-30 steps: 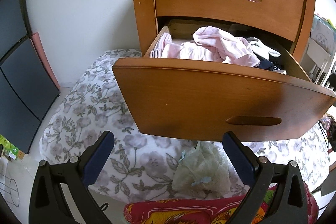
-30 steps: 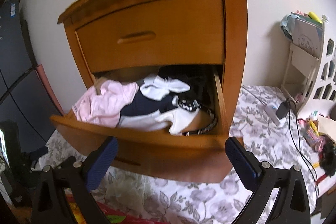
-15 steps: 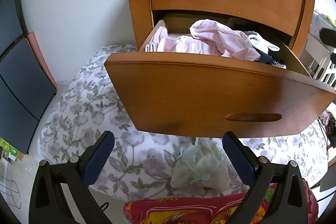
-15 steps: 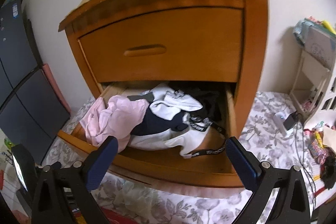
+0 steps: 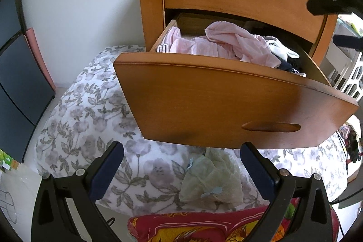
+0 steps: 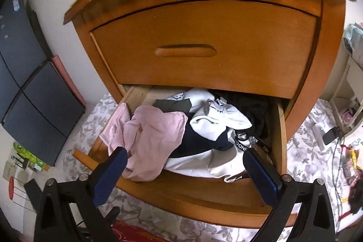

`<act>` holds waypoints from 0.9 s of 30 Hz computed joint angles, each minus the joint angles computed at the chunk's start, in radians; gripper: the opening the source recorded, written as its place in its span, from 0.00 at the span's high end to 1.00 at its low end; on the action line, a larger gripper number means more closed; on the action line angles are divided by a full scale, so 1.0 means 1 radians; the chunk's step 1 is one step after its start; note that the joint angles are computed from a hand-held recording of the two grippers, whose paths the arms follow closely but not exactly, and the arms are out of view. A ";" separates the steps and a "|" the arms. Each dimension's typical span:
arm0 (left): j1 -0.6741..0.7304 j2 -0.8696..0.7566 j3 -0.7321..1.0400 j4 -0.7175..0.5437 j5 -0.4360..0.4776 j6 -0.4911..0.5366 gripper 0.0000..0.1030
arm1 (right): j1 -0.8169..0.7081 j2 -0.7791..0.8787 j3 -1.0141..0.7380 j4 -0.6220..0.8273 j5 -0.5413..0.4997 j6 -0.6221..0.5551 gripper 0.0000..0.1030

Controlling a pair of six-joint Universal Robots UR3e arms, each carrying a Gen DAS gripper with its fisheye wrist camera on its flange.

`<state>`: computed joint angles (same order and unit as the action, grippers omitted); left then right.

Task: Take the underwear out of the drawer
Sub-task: 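Reach the right tool down into the drawer over the pink garment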

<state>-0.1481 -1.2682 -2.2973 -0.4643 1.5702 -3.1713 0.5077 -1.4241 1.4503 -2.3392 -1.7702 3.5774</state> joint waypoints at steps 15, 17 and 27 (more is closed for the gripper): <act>0.024 0.009 -0.006 -0.007 -0.033 -0.002 0.01 | -0.008 0.309 -0.596 0.418 0.034 0.001 0.03; 0.027 0.012 -0.008 -0.006 -0.036 -0.001 0.01 | -0.012 0.362 -0.664 0.471 0.060 0.012 0.06; 0.052 0.016 -0.009 -0.019 -0.068 0.006 0.01 | -0.004 0.577 -0.855 0.634 0.147 0.036 0.11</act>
